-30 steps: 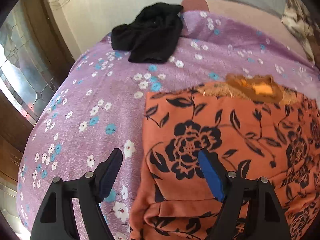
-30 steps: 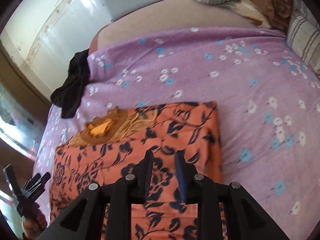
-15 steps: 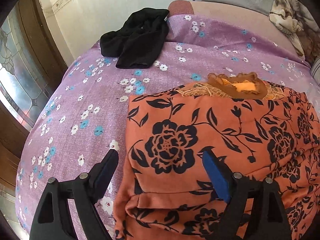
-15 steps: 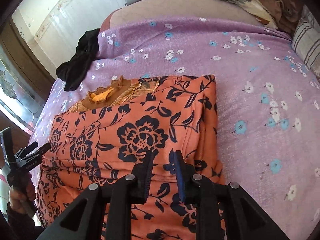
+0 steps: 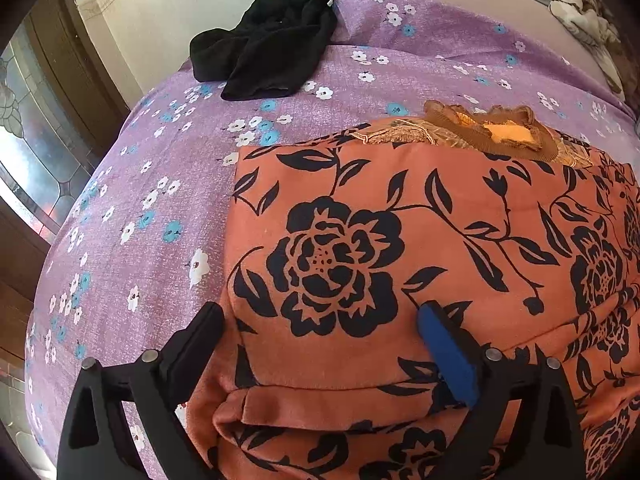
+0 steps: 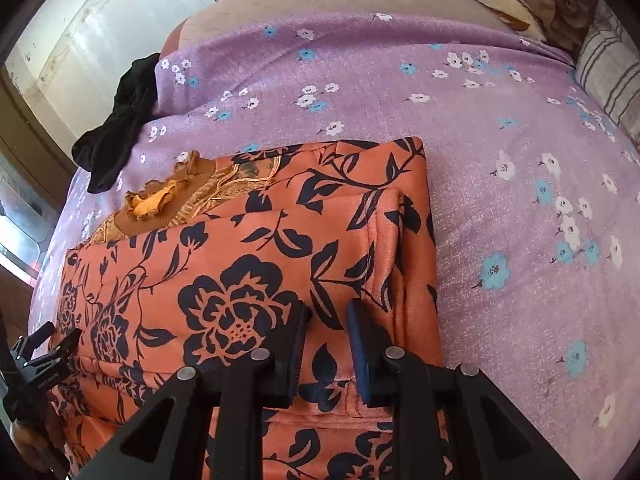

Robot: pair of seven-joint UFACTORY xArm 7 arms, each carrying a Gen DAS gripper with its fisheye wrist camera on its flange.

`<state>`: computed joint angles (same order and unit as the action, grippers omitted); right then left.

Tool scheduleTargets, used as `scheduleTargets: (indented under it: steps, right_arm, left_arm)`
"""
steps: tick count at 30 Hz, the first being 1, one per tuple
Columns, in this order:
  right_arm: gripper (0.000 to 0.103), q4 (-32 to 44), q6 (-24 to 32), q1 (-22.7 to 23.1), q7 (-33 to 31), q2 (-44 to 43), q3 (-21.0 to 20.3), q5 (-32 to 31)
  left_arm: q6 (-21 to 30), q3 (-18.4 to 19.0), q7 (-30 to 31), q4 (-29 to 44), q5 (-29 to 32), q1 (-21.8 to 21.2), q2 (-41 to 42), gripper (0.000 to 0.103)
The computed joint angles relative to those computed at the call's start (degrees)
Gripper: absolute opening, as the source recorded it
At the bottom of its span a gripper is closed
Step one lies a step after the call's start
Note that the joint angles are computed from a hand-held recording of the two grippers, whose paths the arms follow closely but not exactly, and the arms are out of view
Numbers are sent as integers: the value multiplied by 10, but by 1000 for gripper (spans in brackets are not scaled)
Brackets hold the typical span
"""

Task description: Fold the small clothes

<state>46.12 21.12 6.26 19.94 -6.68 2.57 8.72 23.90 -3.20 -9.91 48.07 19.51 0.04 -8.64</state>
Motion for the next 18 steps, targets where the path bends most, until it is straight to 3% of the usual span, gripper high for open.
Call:
scheduleTargets:
  steps: [6,15,18]
  right_arm:
    - [25,-12,-22,-6,39,-3,10,-42]
    - [25,-34,-60,3,19,-10,2,-20]
    - [26,-44,-76,1,27,-12,6,-29]
  left_arm:
    - [-11,1,-12,-4,1,4,3,103]
    - [-26,3,-15,-11,-8,5,3,103]
    - [-27,10,-2,-12,-38,0,4,103]
